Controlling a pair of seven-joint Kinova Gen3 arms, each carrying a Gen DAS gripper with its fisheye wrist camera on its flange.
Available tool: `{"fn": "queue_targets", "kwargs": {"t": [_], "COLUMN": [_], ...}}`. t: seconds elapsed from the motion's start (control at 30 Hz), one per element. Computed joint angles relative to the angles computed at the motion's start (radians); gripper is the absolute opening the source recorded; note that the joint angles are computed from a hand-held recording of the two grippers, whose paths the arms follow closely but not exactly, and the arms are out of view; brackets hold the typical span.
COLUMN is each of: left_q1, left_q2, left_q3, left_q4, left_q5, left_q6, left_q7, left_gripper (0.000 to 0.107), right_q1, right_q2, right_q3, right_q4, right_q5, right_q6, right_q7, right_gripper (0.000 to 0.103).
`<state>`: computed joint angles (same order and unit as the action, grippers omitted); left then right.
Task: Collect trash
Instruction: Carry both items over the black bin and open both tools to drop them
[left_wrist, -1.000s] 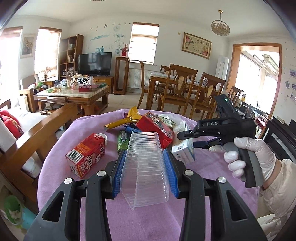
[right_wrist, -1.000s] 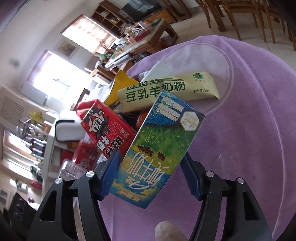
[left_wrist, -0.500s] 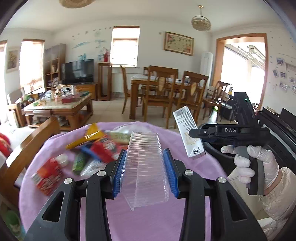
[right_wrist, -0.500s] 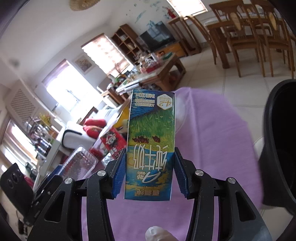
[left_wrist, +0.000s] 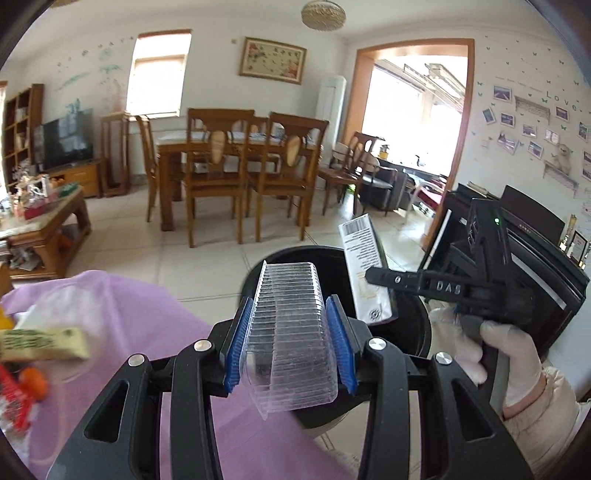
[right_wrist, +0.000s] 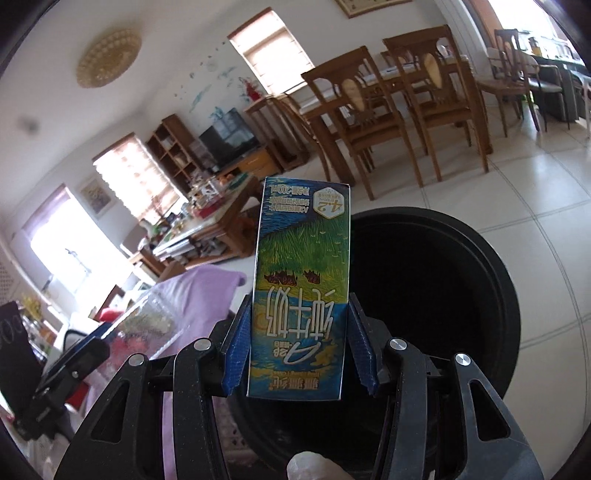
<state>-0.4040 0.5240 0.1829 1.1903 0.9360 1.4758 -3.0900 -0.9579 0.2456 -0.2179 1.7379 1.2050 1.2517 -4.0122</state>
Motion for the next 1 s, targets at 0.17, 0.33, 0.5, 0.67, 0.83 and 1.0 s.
{"fn": "queue_targets", "kwargs": {"t": [0.17,0.33,0.5,0.67,0.83,1.0], "left_q1": [0.103,0.2,0.223,0.246,0.236,0.184], "left_q2": [-0.003,0.011,-0.014,-0.01,-0.039,-0.068], "left_q3": [0.001,-0.021,0.001,0.001,0.006,0.009], "left_q4": [0.043,0.037,0.065,0.057,0.101,0.136], "left_q5": [-0.074,-0.178,-0.231,-0.285,-0.288,-0.227], "left_q6": [-0.1,-0.17,-0.23,-0.234,-0.277,-0.294], "left_q7": [0.018,0.091,0.119,0.176,0.151,0.1], "left_gripper": [0.041,0.041,0.041,0.041,0.044,0.08], "right_q1": [0.021,0.026,0.017,0.032,0.035,0.017], "right_q2": [-0.007,0.029,0.069,0.07,0.078,0.092], "right_q3": [-0.01,0.002,0.03,0.06,0.076,0.088], "right_q4": [0.079,0.035,-0.055,-0.09,-0.117,-0.161], "right_q5": [-0.023,-0.077,-0.129,-0.146,-0.161,-0.155], "right_q6": [-0.034,-0.04,-0.029,-0.055,-0.068,-0.044], "right_q7": [-0.047,0.01,0.126,0.197,0.23,0.266], "right_gripper": [0.049,0.049,0.049,0.049,0.051,0.068]}}
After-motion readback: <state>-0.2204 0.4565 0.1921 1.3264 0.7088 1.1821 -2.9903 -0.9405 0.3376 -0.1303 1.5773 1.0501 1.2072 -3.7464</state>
